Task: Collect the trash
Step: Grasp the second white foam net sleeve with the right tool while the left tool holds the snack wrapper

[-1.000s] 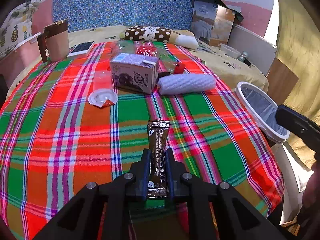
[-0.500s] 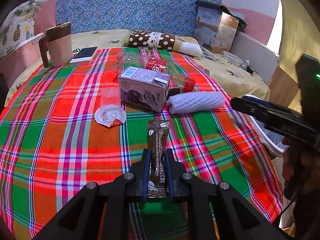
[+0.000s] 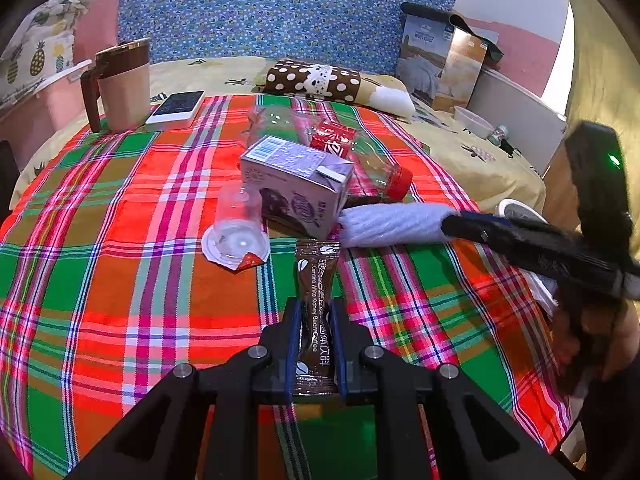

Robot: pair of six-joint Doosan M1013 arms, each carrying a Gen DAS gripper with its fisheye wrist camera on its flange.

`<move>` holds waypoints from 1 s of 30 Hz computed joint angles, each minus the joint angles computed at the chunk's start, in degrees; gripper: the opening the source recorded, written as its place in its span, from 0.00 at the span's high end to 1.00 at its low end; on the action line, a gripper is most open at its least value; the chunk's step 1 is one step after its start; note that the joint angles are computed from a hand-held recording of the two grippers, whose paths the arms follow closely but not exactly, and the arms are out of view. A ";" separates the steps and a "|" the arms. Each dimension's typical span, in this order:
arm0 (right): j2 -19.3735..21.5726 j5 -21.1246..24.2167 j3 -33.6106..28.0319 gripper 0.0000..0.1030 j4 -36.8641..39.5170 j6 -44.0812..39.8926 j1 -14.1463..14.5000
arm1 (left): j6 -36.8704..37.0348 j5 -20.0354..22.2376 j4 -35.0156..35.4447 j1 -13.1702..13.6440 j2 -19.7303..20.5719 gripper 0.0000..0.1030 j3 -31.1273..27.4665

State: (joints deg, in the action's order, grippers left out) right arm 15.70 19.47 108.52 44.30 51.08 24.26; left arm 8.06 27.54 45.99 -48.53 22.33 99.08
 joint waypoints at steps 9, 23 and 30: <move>-2.00 -2.52 1.57 0.62 -0.01 -3.25 1.79 | -5.38 0.68 3.85 -0.57 -1.78 0.85 2.08; 1.85 0.66 -2.50 0.68 -8.61 1.13 1.89 | -5.74 0.26 3.32 -0.12 -2.14 0.85 2.84; -0.23 -1.90 0.03 0.76 -12.12 8.09 2.54 | -4.71 -0.07 2.93 -0.56 -1.89 0.85 2.39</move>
State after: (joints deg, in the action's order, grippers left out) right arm 15.47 17.56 108.55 32.17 59.17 26.80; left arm 3.35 27.46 48.91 -49.09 20.44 101.47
